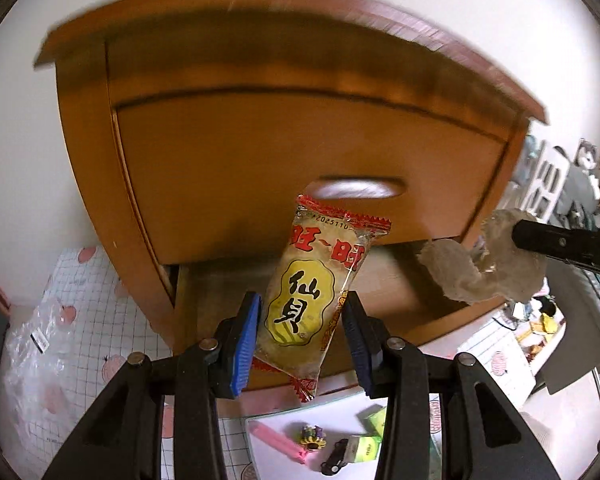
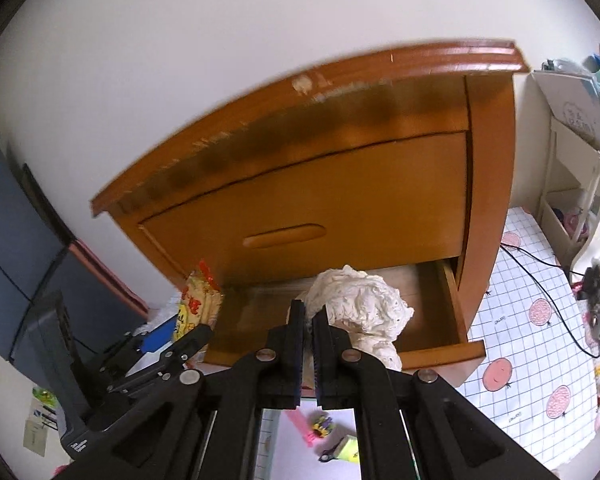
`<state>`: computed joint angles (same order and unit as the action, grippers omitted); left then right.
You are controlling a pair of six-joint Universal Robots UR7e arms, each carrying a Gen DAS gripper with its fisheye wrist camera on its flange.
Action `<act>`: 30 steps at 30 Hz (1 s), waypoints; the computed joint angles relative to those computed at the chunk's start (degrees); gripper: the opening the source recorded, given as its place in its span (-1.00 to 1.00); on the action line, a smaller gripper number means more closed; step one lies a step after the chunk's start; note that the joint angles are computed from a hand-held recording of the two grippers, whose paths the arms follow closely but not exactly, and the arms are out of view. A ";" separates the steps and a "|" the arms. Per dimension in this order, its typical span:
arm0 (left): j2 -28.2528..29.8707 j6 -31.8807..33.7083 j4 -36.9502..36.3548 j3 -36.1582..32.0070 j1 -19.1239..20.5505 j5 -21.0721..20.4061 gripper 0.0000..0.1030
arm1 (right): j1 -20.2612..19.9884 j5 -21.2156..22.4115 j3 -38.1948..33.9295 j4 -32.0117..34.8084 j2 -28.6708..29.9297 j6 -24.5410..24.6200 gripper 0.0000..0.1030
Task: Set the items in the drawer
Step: 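Carry the packet and cloth with both tools into the open drawer, then open both tools to drop the packet and cloth in the drawer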
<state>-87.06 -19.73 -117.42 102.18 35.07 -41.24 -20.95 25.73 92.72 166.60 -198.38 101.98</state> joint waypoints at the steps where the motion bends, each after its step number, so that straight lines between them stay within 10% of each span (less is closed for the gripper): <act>1: 0.47 -0.16 0.10 -0.20 0.61 0.10 -0.16 | -0.75 0.38 -0.04 0.96 -0.21 -0.90 -0.92; 16: 2.40 -2.77 0.01 -1.35 6.70 -0.51 0.05 | -6.70 5.21 0.47 8.45 -3.93 -11.39 -0.77; 30: 2.05 -7.11 2.35 -0.54 6.20 1.04 0.34 | -8.01 6.51 2.12 5.90 -5.49 -9.48 0.65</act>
